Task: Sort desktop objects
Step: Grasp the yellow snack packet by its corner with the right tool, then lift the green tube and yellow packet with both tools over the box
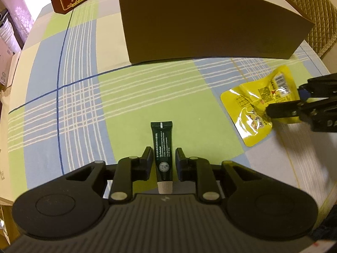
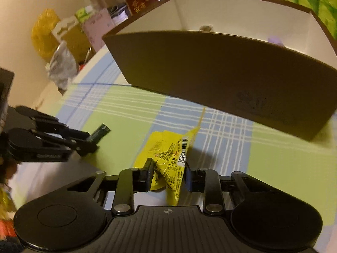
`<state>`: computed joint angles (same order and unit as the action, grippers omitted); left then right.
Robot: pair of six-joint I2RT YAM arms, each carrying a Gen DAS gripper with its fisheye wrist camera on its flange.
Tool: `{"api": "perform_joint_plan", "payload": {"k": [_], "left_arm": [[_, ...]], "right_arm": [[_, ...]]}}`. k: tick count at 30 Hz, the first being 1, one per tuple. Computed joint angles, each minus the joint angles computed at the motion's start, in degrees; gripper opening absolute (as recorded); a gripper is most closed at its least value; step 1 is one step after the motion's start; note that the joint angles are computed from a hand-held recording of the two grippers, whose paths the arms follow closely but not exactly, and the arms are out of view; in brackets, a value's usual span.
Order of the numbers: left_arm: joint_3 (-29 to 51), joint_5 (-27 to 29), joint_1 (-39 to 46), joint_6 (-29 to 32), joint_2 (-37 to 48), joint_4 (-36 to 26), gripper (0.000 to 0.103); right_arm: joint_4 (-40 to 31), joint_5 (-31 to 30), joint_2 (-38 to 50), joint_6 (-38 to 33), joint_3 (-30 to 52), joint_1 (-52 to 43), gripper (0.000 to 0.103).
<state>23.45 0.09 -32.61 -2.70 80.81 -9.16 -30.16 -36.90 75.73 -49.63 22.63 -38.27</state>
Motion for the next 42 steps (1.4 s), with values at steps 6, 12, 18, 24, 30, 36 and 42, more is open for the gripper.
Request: {"api": "perform_joint_plan", "payload": {"k": [6, 12, 18, 24, 30, 36, 42], "left_arm": [[0.8, -0.1, -1.6, -1.3, 1.0, 0.3, 0.028], [0.5, -0.8, -2.9, -2.2, 0.9, 1.2, 0.014], [-0.2, -0.7, -3.1, -3.5, 0.2, 1.8, 0.013], [-0.2, -0.3, -4.0, -4.6, -2.0, 1.2, 0.013], [1.1, -1.1, -5.3, -5.0, -3.5, -0.7, 0.013], [2.6, -2.0, -7.2, -5.4, -5.4, -2.8, 0.013], [4.2, -2.5, -9.2, -6.0, -7.4, -4.5, 0.013]], "right_arm": [[-3.4, -1.3, 0.3, 0.2, 1.3, -1.4, 0.023], [-6.2, -5.0, 1.1, 0.7, 2.5, -3.2, 0.013], [-10.2, -6.6, 1.2, 0.6, 4.9, -6.3, 0.007], [-15.2, -7.9, 1.0, -2.5, 7.2, -11.6, 0.007], [-20.2, -9.1, 2.1, -6.8, 10.2, -17.3, 0.007], [-24.7, -9.5, 3.5, -10.3, 13.3, -21.8, 0.007], [-28.6, -10.4, 4.9, -12.7, 16.1, -25.0, 0.007]]}}
